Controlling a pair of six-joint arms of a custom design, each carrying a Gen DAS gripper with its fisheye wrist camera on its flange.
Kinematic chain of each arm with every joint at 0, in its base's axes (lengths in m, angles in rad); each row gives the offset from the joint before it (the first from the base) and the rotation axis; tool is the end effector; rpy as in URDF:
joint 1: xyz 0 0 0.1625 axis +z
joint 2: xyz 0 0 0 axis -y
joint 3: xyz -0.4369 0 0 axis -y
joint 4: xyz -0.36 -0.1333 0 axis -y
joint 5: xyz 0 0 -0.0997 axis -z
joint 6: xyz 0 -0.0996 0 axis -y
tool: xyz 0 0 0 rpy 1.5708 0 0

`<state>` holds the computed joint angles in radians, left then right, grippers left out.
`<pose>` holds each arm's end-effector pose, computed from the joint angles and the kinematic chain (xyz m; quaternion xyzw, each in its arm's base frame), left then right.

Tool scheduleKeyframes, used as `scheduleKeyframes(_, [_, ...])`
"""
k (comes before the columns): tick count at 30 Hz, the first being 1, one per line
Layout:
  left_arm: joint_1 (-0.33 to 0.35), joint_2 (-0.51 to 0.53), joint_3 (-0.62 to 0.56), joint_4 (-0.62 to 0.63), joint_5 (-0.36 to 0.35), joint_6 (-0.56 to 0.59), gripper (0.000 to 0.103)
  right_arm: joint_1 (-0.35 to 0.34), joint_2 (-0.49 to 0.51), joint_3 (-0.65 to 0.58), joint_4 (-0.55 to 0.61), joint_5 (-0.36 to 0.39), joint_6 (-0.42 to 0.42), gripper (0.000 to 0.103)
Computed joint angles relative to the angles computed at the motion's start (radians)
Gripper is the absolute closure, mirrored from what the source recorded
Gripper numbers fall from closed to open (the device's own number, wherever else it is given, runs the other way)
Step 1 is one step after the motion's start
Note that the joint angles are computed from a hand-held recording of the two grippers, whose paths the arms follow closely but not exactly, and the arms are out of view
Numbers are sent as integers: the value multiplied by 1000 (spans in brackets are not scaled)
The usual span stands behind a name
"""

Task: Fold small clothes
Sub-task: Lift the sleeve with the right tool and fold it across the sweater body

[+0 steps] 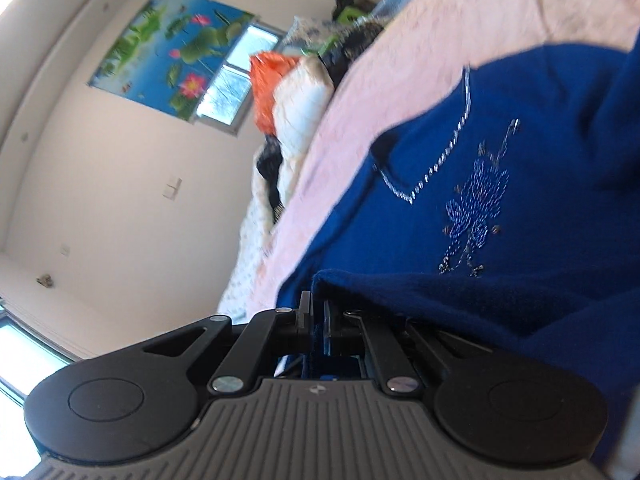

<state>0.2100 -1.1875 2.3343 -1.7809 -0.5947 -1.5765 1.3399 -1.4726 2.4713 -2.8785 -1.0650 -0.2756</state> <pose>-0.2735 -0.2789 0.1262 0.1256 0.8063 -0.3756 0.4393 0.0945 -0.3912 0.2419 -0.0599 0.9556 -0.2062 0.2020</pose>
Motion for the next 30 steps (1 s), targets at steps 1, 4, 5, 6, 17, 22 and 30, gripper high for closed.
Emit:
scheduleKeyframes(1, [1,-9,0,20,0,-12,0,17,25,-10,-9,-18,7,95])
scheduleKeyframes(4, [4,-31,4,50,-3,-37,0,80,103,-41,-64,-97,42,91])
scheduleKeyframes(5, [4,-38,5,58,-3,-45,0,101,128,-56,-74,-128,49,89])
scheduleKeyframes(6, [4,-45,6,69,-3,-53,0,129,156,-68,-104,-181,60,87])
scheduleKeyframes(17, [19,-85,31,76,-10,-75,0,353,233,-43,-349,-591,-175,37])
scheduleKeyframes(22, [25,-88,45,31,-16,-53,0,428,288,-3,-489,-750,-349,38])
scheduleKeyframes(30, [25,-98,43,62,-10,-73,0,486,422,-35,-717,-841,-396,96])
